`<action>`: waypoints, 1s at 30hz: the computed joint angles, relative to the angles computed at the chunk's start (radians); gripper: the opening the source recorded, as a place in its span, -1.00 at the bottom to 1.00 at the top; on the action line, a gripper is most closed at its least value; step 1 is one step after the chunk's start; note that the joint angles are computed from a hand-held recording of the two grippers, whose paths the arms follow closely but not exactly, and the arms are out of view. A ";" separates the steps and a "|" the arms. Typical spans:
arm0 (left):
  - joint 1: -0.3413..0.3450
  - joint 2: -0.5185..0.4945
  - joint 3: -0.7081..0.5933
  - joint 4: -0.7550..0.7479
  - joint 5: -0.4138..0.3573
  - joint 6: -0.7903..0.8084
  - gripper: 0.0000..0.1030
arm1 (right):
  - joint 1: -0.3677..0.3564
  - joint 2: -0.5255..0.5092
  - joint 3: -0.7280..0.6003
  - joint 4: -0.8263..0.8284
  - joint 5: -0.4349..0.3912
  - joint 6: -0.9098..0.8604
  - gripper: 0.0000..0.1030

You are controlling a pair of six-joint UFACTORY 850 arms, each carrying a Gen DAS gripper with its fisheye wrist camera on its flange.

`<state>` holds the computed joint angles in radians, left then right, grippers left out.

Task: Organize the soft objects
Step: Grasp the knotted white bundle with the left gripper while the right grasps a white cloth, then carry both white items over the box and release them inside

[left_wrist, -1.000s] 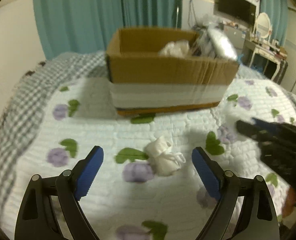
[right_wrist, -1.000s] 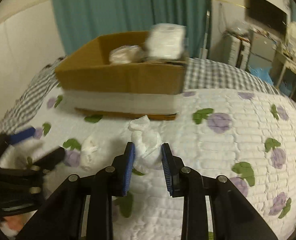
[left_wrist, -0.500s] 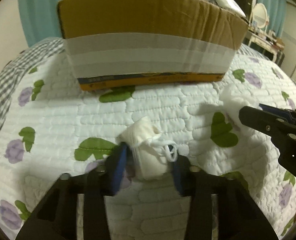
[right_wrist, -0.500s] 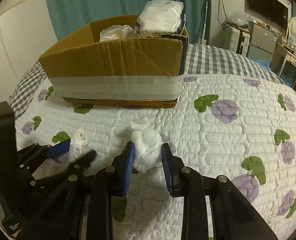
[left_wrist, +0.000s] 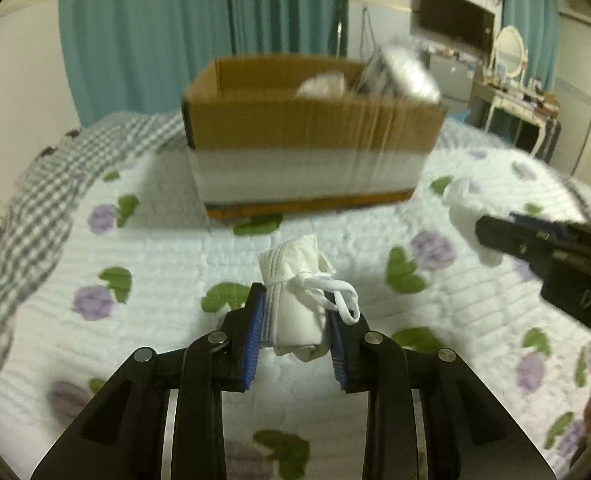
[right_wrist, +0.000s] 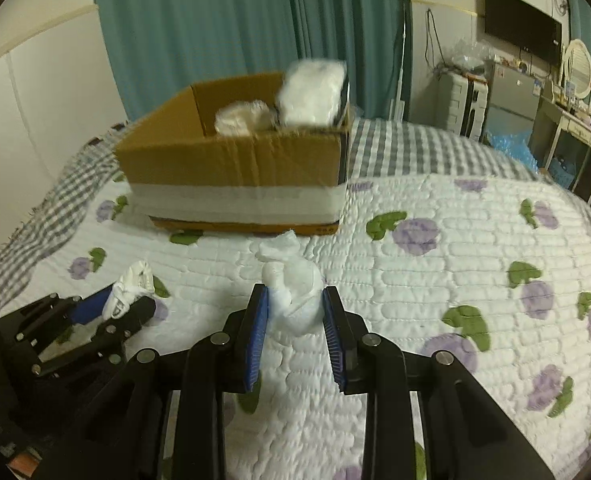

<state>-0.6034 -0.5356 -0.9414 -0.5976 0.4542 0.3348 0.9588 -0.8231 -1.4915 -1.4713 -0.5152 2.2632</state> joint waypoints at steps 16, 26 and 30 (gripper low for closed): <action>0.019 0.273 0.054 0.144 0.057 0.023 -0.45 | 0.039 0.163 -0.012 0.018 -0.213 -0.231 -0.47; 0.065 0.157 -0.152 0.137 -0.012 0.039 -0.45 | -0.046 0.093 -0.236 0.012 -0.182 -0.399 -0.47; 0.079 0.071 -0.262 0.079 -0.047 0.106 -0.45 | -0.084 0.017 -0.358 0.066 -0.147 -0.491 -0.47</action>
